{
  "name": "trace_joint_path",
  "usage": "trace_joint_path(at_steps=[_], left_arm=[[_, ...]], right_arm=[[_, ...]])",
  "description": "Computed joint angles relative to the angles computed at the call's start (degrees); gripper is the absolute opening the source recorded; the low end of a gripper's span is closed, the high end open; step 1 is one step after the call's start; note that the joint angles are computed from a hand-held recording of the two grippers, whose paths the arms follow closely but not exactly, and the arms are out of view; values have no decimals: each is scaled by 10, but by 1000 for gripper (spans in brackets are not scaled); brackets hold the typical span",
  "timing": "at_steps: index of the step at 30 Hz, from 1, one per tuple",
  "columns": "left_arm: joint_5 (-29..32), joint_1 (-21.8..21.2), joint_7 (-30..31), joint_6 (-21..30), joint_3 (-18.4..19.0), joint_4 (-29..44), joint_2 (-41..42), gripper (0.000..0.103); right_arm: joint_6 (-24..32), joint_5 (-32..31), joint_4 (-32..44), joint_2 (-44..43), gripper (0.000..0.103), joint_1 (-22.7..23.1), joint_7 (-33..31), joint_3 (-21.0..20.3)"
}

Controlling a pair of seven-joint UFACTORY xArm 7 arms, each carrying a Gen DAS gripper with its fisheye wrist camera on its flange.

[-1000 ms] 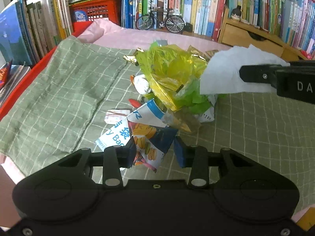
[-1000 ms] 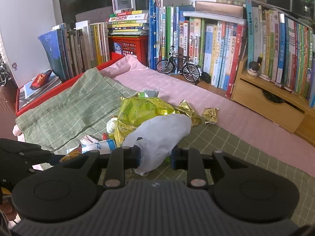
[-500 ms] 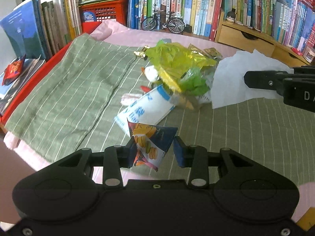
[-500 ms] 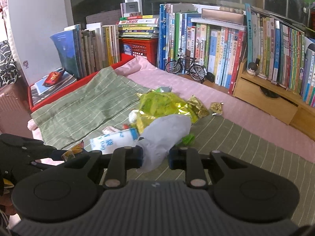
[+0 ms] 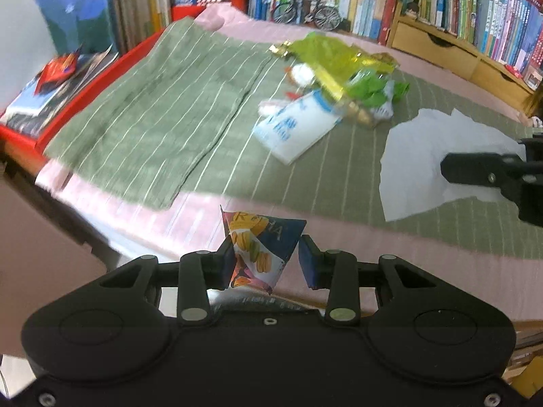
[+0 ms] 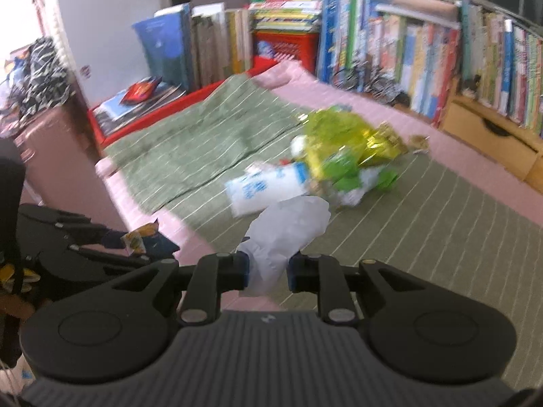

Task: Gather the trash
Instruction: 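Carry the tissue and wrapper to the trash bin and open both tools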

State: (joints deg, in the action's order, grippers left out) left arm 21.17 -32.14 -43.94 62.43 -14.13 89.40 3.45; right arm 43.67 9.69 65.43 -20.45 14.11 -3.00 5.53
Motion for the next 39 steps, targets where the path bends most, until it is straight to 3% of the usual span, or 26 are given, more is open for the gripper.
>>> trace_joint_path(at_steps=[12,21,28,33,39], left_arm=[[-98,45,15,-23,-12,-189,-146,37],[-189,57,69,-61,-13,-321,-226,37],[-222,58,117,-86,-11,-368,-239,37],[-234,62,139,-102,-7,-377,-234,41],[-243,65,164,-118,-3,-375,-218,42]], right_arm=[[76,34,-25,-25,24,55,-36,22],[99,38,-69,-24,24,88,-67,45],[67,33,-113,-18,25,104,-48,62],[58,19,-124,-13,39,109,-21,69],[50,0,-125,-3,42,113,5,75]])
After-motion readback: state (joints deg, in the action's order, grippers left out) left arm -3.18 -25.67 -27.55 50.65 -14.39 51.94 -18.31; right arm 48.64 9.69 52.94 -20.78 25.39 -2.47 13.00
